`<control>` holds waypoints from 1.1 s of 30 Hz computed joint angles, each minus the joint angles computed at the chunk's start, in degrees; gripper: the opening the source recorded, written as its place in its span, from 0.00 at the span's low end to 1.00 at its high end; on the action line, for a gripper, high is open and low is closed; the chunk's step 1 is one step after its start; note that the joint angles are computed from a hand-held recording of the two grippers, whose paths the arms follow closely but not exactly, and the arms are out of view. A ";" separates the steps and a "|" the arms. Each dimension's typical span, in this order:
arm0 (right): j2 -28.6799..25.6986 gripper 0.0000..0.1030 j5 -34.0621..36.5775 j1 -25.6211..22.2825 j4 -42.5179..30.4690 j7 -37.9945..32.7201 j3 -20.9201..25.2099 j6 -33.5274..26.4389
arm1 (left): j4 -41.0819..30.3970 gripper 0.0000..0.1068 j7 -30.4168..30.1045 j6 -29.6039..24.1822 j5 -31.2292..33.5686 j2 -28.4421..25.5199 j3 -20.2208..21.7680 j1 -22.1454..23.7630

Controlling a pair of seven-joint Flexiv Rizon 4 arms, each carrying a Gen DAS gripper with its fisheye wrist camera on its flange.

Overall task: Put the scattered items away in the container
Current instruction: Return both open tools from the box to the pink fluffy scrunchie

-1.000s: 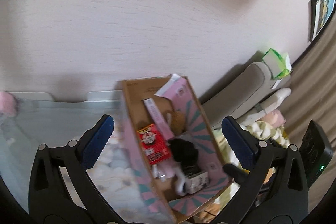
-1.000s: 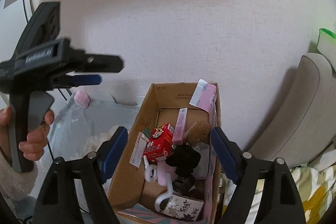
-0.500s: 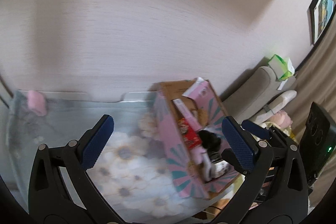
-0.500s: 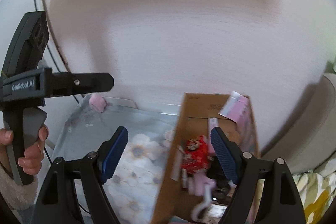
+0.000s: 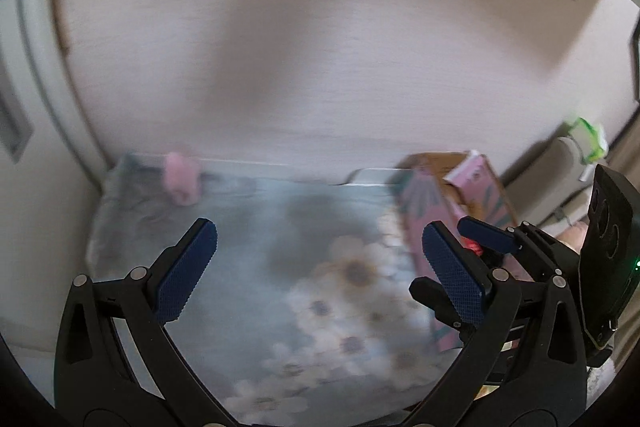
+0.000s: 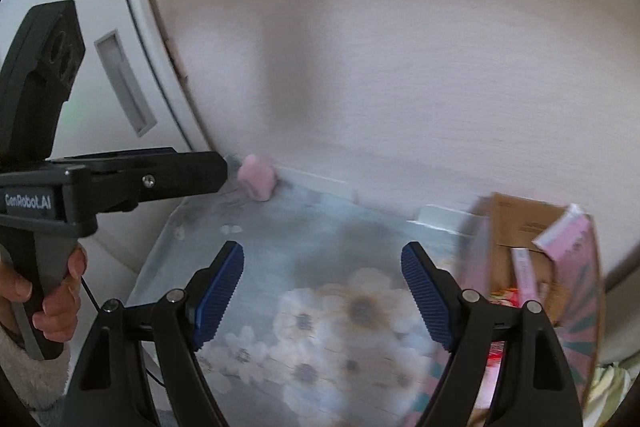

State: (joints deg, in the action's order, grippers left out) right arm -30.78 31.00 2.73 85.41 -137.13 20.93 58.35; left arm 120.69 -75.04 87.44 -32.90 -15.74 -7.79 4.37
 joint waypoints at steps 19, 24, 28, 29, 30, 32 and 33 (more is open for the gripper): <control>-17.15 0.76 -15.52 13.84 -10.78 15.62 -1.68 3.08 | -2.29 0.96 14.07 0.54 -19.32 -11.98 -9.18 16.40; -22.42 0.76 -20.57 16.58 -14.56 19.96 -2.26 5.01 | -8.65 0.96 10.24 -3.07 -14.93 -18.08 -5.48 15.66; -25.55 0.76 -23.57 17.60 -17.57 22.44 -2.23 5.10 | -13.26 0.96 6.72 -6.26 -10.31 -21.74 -2.67 14.64; -26.22 0.76 -24.35 17.96 -18.30 23.08 -2.50 5.01 | -14.09 0.95 6.19 -6.62 -9.57 -22.43 -2.58 14.67; -26.59 0.76 -24.90 18.02 -18.65 23.42 -2.47 4.99 | -14.71 0.95 5.76 -6.87 -8.90 -22.94 -2.57 14.73; -27.21 0.76 -25.86 18.11 -19.20 24.05 -2.56 5.01 | -15.96 0.94 4.78 -7.22 -7.41 -23.96 -2.17 14.52; -27.46 0.76 -26.14 17.96 -19.43 24.16 -2.39 4.98 | -16.41 0.93 4.53 -7.17 -6.82 -24.38 -2.28 14.59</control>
State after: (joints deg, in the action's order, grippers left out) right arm -58.25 4.86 20.69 65.98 -112.96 18.54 63.34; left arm 104.28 -70.51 80.27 -39.72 -40.12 -10.08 18.96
